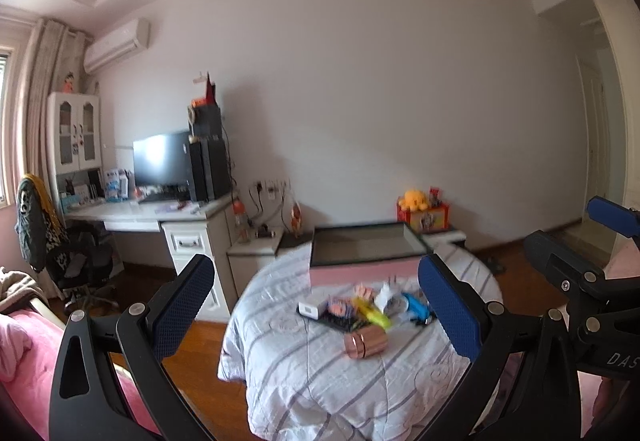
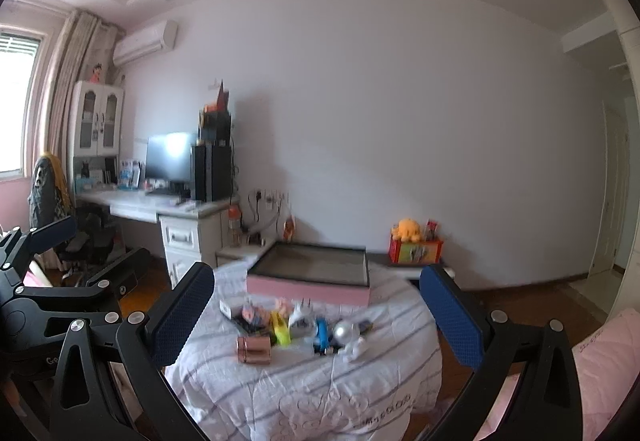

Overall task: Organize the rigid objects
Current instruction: 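Reach the left tool to the rose-gold canister while the right tool reaches the white astronaut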

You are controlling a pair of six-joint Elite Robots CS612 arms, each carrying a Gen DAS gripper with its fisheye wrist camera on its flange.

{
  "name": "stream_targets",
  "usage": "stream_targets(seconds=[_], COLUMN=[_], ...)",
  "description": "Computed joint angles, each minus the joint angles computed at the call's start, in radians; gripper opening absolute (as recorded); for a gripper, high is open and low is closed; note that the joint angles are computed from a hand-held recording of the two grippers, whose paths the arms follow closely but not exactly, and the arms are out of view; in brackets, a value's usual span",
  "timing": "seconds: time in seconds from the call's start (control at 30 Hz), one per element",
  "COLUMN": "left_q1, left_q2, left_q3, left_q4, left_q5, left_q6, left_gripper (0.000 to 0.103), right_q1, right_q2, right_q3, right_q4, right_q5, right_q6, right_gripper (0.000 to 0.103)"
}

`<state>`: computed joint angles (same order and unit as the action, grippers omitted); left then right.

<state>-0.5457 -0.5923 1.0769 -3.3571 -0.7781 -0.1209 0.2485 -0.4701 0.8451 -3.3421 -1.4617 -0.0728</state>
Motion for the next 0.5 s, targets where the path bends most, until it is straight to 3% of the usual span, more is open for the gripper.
stream_targets(seconds=[0.23,0.5], left_q1=[0.043,0.083], left_q2=[0.066,0.182], left_q3=[-0.101,-0.289], left_q4=[0.259,0.527], left_q5=[-0.108,-0.24], left_q6=[-0.138,-0.26], left_gripper=[0.103,0.103], right_q1=[-0.002,-0.017], right_q2=[0.098,0.268], right_q3=[-0.159,-0.451], right_q4=[0.215,0.53], right_q5=[0.0,0.017], right_q6=[0.005,0.003], right_gripper=[0.103,0.103])
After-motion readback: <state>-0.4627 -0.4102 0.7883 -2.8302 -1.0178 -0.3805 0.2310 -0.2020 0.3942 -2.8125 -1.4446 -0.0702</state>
